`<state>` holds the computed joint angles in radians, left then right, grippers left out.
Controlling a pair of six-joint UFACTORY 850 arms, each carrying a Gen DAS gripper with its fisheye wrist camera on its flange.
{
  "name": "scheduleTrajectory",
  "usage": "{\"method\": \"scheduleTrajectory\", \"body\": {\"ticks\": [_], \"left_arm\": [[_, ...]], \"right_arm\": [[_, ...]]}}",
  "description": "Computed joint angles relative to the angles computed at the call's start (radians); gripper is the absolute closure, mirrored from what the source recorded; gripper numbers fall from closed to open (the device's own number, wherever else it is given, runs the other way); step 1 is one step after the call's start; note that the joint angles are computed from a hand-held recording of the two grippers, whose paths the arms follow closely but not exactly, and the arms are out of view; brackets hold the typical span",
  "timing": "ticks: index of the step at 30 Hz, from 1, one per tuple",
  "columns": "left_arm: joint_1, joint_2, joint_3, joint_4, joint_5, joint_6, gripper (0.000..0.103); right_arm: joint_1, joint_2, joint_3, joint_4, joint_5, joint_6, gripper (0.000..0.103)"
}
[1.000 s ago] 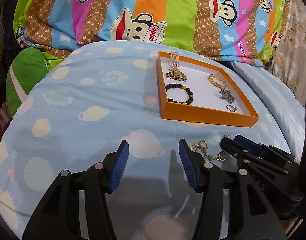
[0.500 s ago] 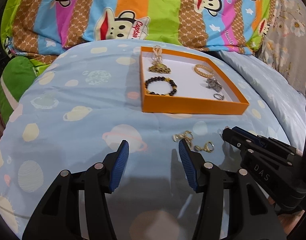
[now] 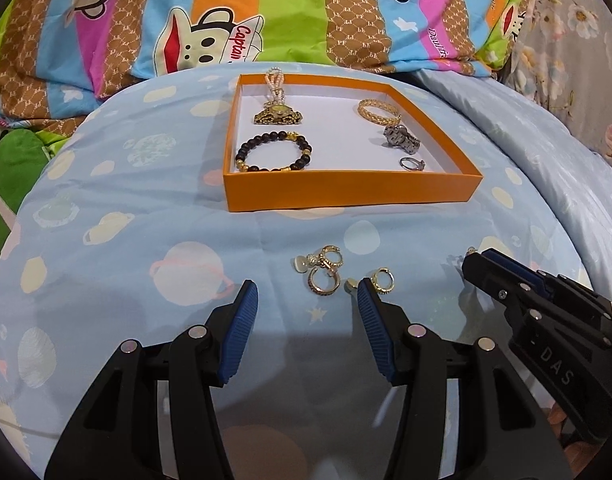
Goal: Organize jewelry
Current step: 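Grasp a gold hoop earring with the right tool while the left tool grasps another hoop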
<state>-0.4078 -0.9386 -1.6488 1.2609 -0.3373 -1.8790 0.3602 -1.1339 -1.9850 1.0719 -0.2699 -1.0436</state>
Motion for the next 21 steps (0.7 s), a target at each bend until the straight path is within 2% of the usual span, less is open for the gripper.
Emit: {"method": "scheduleTrajectory", "body": {"ticks": [4, 6, 12, 17, 21], "left_arm": [[-0.002, -0.021, -0.038, -0.056, -0.020, 0.062, 0.055], [-0.005, -0.028, -0.048, -0.070, -0.033, 0.083, 0.067], [-0.002, -0.021, -0.033, -0.031, -0.017, 0.030, 0.086], [-0.001, -0.006, -0.008, 0.048, 0.003, -0.059, 0.087], [-0.007, 0.017, 0.032, 0.170, 0.002, -0.191, 0.088]], "right_arm": [[-0.003, -0.004, -0.006, 0.003, -0.010, 0.007, 0.087], [-0.003, -0.007, -0.011, -0.006, -0.013, 0.017, 0.087], [-0.003, -0.008, -0.013, -0.005, -0.015, 0.019, 0.087], [-0.004, -0.005, -0.008, 0.016, -0.014, -0.002, 0.087], [-0.006, 0.004, 0.008, 0.084, -0.011, -0.069, 0.087]]}}
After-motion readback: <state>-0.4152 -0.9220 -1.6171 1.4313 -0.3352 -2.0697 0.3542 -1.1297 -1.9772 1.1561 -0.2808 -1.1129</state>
